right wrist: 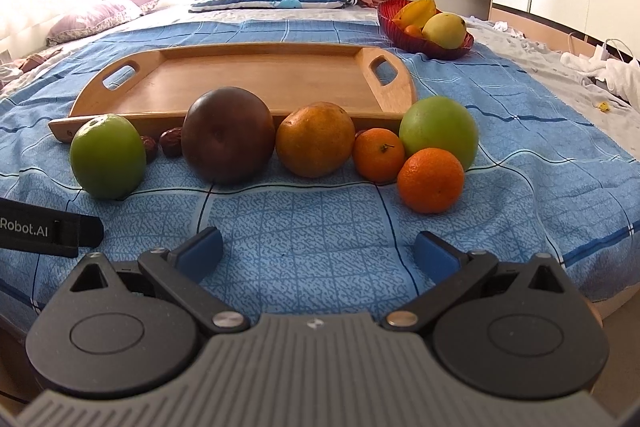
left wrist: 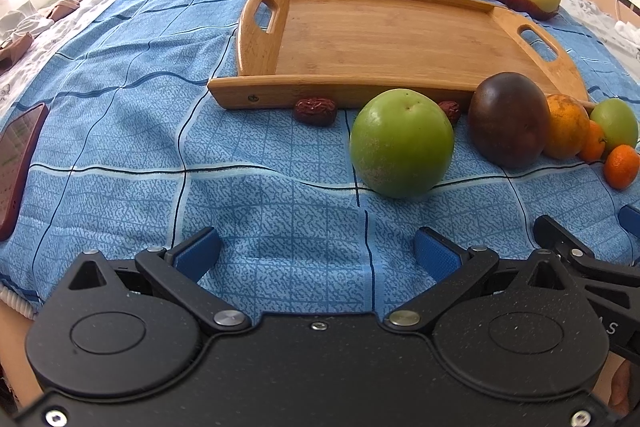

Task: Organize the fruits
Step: 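Move left tool to the large green pomelo while right tool approaches a tangerine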

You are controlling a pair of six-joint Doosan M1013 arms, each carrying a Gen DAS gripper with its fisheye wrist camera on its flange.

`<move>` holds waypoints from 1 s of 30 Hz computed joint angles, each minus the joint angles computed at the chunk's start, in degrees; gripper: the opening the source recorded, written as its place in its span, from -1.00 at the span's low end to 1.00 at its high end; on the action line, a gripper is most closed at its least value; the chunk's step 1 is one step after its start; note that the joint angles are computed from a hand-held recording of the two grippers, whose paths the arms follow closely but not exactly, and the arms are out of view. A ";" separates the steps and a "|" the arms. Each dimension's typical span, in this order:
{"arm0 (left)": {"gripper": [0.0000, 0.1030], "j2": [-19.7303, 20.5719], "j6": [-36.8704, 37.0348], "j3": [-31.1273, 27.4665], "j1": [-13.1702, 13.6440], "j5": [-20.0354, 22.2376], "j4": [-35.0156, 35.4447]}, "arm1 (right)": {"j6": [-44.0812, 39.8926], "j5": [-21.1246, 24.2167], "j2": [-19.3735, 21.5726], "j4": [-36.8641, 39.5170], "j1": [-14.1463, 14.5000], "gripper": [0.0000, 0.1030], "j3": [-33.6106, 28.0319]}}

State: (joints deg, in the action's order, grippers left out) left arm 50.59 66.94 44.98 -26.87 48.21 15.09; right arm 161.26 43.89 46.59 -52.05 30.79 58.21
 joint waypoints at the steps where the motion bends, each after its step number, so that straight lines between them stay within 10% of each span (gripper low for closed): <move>1: 1.00 -0.28 -0.55 0.47 -0.10 -0.39 0.42 | -0.64 -0.36 -0.23 0.36 -0.09 1.00 0.18; 19: 0.97 -1.78 -0.37 2.65 -0.54 -12.85 1.49 | 10.36 -1.80 -3.00 -7.34 -1.29 0.68 4.10; 30: 0.44 -0.38 1.56 1.26 -1.33 -12.95 2.67 | 13.46 1.96 -2.08 -9.52 -1.76 0.34 2.99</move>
